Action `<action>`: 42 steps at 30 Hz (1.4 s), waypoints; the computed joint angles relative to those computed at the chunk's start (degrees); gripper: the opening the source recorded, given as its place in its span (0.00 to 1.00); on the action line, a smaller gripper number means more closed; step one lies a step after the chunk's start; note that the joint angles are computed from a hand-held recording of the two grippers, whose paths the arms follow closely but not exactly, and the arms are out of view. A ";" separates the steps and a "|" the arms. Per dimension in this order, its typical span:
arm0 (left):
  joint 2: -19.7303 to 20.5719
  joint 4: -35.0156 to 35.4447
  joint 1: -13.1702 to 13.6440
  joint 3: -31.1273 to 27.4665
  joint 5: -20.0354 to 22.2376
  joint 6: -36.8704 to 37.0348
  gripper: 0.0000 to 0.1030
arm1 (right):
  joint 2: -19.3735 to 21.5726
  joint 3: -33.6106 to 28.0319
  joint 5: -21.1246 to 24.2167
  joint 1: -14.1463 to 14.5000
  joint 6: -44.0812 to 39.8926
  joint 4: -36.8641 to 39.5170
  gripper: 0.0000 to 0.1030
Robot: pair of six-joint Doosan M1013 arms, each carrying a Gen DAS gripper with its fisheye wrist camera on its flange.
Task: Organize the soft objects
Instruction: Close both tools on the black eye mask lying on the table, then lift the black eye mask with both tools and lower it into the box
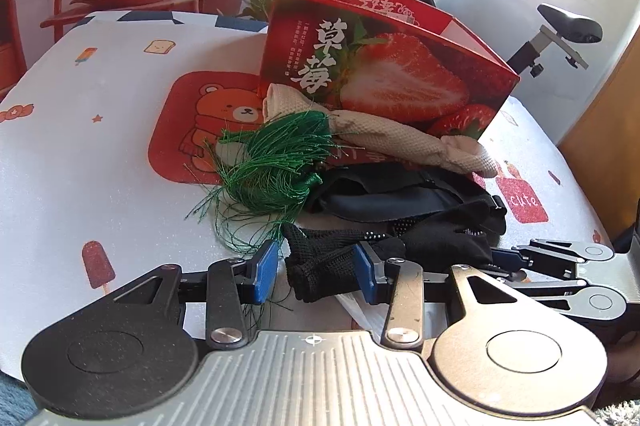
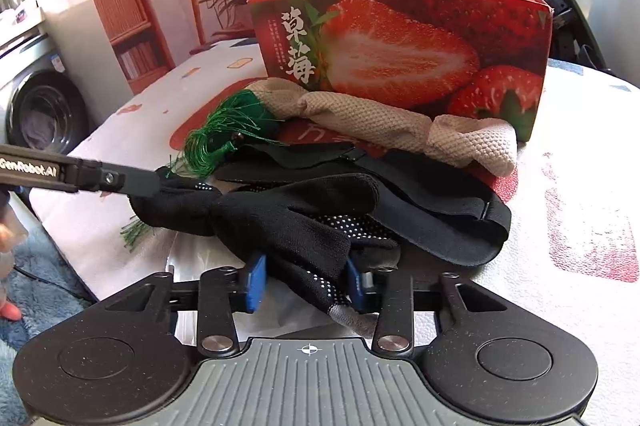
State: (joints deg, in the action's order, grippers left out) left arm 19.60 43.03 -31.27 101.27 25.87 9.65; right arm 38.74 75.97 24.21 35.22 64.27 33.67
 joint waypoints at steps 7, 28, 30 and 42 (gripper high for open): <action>0.94 -0.81 0.05 -0.31 -1.01 1.84 0.44 | -0.24 0.55 -0.08 -0.29 -2.09 2.89 0.31; 0.97 2.71 0.22 0.46 -4.27 -0.10 0.24 | -0.53 1.32 -2.14 -0.23 -4.59 5.79 0.27; 1.14 0.83 0.36 0.32 -4.61 2.04 0.24 | -0.49 1.27 -2.27 -0.16 -3.59 4.89 0.33; 0.95 4.99 0.23 0.69 -6.35 -1.15 0.21 | -0.99 2.09 -2.82 -0.40 -12.33 13.09 0.13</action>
State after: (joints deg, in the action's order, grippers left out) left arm 20.55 48.01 -31.04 101.96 19.52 8.50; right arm 37.75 78.06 21.39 34.82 51.94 46.75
